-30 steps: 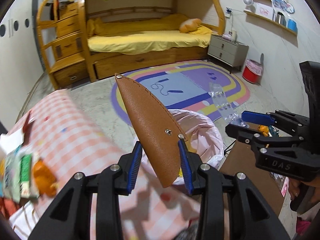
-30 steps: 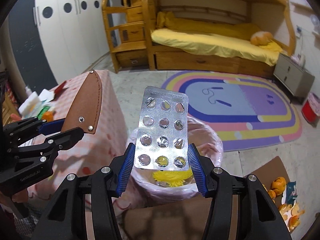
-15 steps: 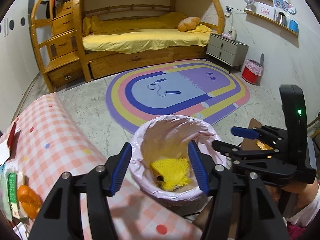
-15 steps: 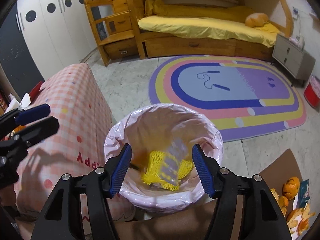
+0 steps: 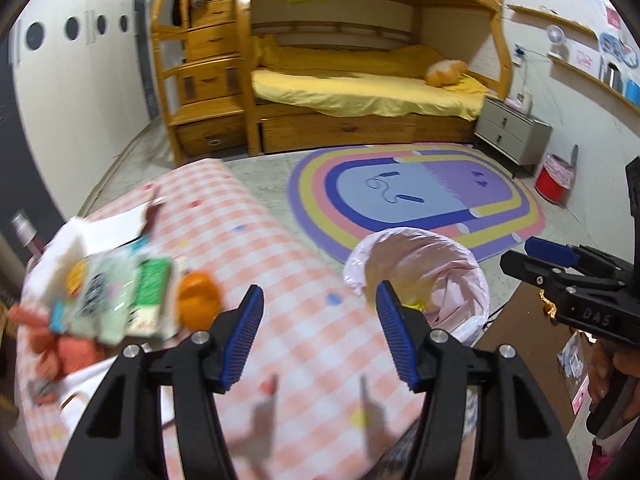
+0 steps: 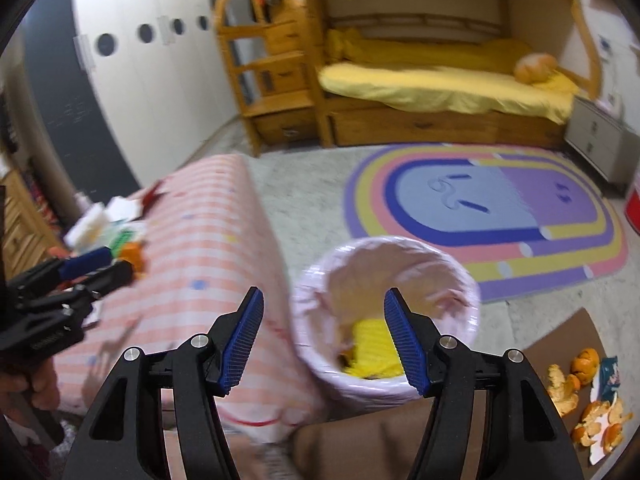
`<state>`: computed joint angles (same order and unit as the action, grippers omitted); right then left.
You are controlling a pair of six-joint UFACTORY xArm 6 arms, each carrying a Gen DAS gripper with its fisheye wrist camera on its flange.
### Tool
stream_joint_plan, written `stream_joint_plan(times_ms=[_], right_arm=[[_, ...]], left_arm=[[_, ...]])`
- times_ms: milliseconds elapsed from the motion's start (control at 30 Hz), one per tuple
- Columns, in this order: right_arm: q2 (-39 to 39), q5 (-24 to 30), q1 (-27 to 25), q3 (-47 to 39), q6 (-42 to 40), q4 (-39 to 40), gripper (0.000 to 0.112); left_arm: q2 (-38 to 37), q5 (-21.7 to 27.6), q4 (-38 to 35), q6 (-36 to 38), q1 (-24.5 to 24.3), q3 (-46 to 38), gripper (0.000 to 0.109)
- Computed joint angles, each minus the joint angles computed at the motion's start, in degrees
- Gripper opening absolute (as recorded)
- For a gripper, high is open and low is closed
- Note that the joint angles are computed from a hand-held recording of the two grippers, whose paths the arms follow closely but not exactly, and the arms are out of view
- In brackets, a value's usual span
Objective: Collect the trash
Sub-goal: 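Move both open tools back over the table, then grasp the orange peel with the right tool and lift it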
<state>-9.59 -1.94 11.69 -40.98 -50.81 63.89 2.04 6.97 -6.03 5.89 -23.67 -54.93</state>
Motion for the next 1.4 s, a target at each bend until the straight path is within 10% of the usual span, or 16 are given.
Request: stream_joint_plan(times_ms=[600,1033,1400], right_arm=[[3.3,2.4,14.3,-2.4,23.0,-29.9,0.053],[16.0,4.4,10.2,-13.2,47.7,-60.6,0.059],[29.2,9.3,10.1,-27.8,34.1,-48.7,0.058]], left_arm=[[-18.3,0.5,7.6,-10.8,18.4,19.9,0.063],[-13.7,0.4,1.6,-6.4,22.1,18.0,0.065],[-7.4,1.2,4.7,-8.9,23.1,12.2,0.065]])
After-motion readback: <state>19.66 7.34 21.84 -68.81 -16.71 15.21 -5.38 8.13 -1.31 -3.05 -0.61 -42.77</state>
